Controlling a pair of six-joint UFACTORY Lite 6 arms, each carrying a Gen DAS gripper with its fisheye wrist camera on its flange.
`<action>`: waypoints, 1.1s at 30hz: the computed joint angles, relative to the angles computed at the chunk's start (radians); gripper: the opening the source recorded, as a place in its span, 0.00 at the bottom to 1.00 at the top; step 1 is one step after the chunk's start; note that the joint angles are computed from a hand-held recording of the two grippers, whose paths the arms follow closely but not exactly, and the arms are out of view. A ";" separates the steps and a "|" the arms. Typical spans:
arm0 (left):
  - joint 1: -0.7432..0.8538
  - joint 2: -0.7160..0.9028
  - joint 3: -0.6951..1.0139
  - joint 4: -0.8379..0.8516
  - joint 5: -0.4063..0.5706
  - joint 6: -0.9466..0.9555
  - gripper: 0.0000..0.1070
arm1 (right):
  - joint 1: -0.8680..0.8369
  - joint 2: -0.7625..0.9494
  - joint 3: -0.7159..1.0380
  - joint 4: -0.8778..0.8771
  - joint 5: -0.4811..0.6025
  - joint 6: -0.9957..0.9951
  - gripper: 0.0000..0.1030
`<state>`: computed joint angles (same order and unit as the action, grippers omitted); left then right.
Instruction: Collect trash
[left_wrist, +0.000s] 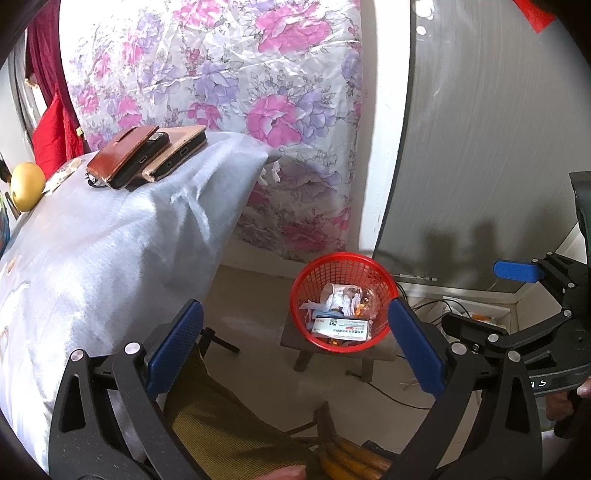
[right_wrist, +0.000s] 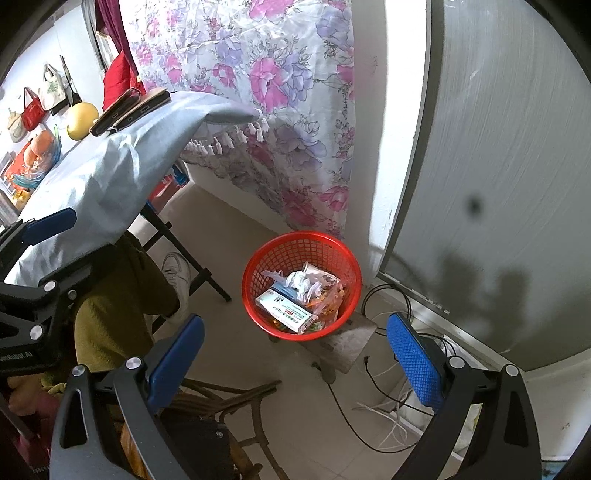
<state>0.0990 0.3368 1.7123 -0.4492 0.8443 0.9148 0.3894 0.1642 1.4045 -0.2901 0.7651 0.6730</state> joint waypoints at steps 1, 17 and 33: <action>0.000 -0.001 -0.002 0.000 0.000 0.002 0.90 | 0.000 0.001 0.001 0.000 0.001 -0.001 0.94; -0.003 -0.009 -0.015 -0.001 -0.009 0.005 0.90 | 0.004 0.005 0.002 0.000 0.000 -0.001 0.94; 0.000 -0.009 -0.025 -0.001 -0.009 0.011 0.90 | 0.015 0.014 0.010 -0.010 0.002 0.013 0.94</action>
<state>0.0990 0.3278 1.6878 -0.4503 0.8357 0.9257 0.4042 0.1785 1.4145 -0.2997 0.7668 0.6859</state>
